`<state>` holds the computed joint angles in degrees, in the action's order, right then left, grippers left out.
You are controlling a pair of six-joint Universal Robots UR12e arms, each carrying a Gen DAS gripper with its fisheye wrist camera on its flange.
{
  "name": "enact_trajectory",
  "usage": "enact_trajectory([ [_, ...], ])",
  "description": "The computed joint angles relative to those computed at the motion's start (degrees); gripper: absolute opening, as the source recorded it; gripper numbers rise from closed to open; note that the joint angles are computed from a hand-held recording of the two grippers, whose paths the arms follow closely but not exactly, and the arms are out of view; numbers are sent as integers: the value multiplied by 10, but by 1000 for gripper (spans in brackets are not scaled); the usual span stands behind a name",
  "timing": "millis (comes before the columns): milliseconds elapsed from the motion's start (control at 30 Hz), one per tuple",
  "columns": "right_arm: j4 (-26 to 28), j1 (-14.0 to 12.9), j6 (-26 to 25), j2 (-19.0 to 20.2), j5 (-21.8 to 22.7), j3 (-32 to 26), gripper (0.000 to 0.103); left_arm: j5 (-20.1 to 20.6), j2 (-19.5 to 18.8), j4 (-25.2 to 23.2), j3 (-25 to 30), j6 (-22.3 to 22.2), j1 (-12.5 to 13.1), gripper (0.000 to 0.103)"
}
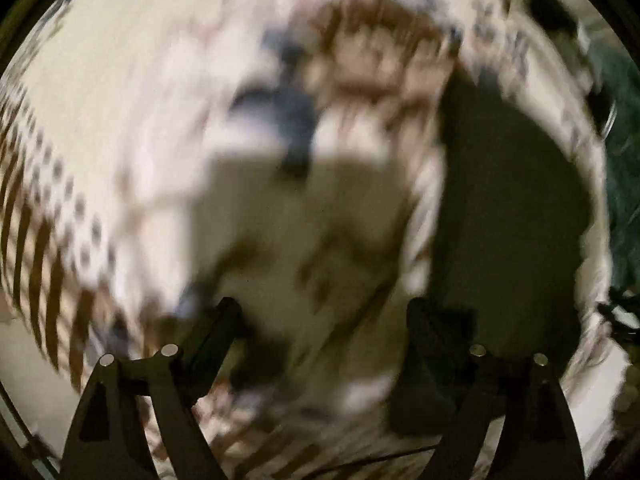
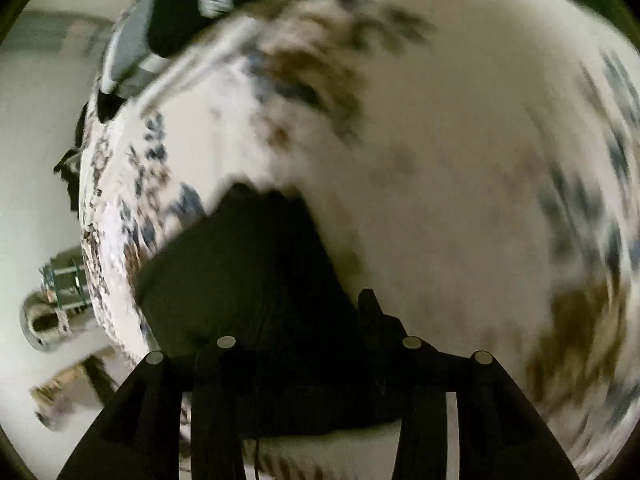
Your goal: Fold small clothes
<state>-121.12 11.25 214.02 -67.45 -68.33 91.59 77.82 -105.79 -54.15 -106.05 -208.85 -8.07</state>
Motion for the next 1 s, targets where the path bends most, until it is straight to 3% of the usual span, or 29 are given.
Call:
enact_trajectory([
  [67, 2, -1, 25, -23, 7, 35, 43, 18, -2, -11, -6, 7, -8, 86],
  [133, -16, 1, 57, -40, 23, 69, 43, 22, -6, 9, -13, 14, -12, 103],
  [233, -47, 4, 70, -43, 41, 95, 43, 29, -27, -19, 8, 7, -17, 103],
  [267, -64, 11, 73, -40, 30, 100, 35, 36, -36, -42, 20, 6, -19, 103],
  [300, -72, 17, 74, -39, 9, 99, 15, 37, -40, -55, 27, 5, -19, 103],
  [433, -116, 35, 105, -59, -46, 113, 7, 31, -54, -109, 51, 15, -16, 103],
  [500, -140, 35, 123, -79, -53, 127, 7, 19, -57, -125, 56, 19, -11, 103],
  [633, -101, 32, 109, -87, -60, 129, 7, 10, -46, -119, 51, -1, -3, 103],
  [733, -40, 17, 72, -66, -9, 124, 9, 31, -25, -97, 42, -28, -2, 103],
  [800, -17, 14, 55, -63, -23, 112, 22, 44, -13, -69, 38, -42, -4, 103],
  [833, -24, 14, 51, -64, -34, 109, 26, 45, -9, -45, 37, -48, -5, 103],
  [900, -62, 13, 39, -67, -51, 104, 44, 36, -11, -12, 41, -48, -4, 103],
  [1000, -109, 4, 26, -53, -27, 88, 46, 25, -34, 14, 68, -26, -6, 103],
])
